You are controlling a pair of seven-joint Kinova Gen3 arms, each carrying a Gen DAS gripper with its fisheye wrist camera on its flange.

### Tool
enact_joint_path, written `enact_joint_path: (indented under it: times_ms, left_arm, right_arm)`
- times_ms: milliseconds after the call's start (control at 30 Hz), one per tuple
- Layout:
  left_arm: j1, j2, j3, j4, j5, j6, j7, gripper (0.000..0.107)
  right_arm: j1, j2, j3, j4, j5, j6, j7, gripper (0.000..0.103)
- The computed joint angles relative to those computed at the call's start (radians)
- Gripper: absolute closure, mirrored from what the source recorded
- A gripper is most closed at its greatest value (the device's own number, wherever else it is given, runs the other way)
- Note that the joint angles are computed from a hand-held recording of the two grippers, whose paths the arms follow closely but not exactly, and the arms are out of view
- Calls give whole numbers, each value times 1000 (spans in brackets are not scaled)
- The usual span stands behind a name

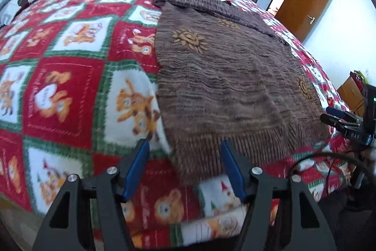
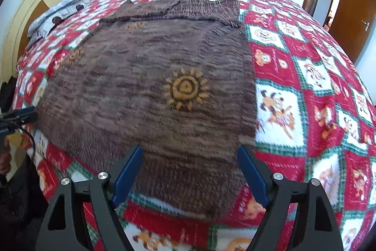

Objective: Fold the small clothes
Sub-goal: 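Move both open tools to the ribbed hem of the brown sweater, then close both tools on the sweater hem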

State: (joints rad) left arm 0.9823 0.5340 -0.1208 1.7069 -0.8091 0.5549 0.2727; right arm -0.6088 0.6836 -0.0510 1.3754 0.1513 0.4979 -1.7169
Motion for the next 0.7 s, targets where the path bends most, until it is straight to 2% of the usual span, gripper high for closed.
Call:
enact_joint_path:
  times_ms: [133,200,233,333,367,433,467,500,533,567,633,700]
  left_arm:
    - [-9,-2,28,-11,49,22,-15,44]
    - [-8,11,39,-38,58,55,-40,56]
    - [-10,18,46,-53,68,70,-51,57]
    - [-25,32,70,-81,80,81,-86,60]
    - [-16,43,64,-101,92,105,-110,65]
    - [-2,56,52,-128,115,149,-137,77]
    - [-13,52,65,-122,104,147,-127,90]
    - [-15,45,60,-109,108,129,-124,95]
    - [-10,36,50,-92,103,111,-106,96]
    - [0,32,40,-85,94,108,-92,101]
    - [22,32,27,-87,65,130,-77,102]
    - [37,20,18,-74,30,119,-48,103]
  right_arm:
    - [16,-13,-7,33,-9,11,12,20]
    - [30,-16,-14,42,-18,10,15,20]
    - [35,-18,-16,46,-22,12,16,21]
    - [61,-9,-37,32,-42,35,38,36]
    - [72,-2,-47,20,-52,53,49,47]
    - [76,-3,-50,25,-61,49,59,51]
    - [78,-5,-52,29,-65,46,65,54]
    - [81,-7,-53,33,-69,43,69,61]
    - [89,-12,-59,43,-76,33,77,66]
    - [99,-15,-67,49,-86,26,85,74]
    - [136,-22,-98,62,-118,18,115,83]
    - [165,-26,-120,71,-150,11,144,84]
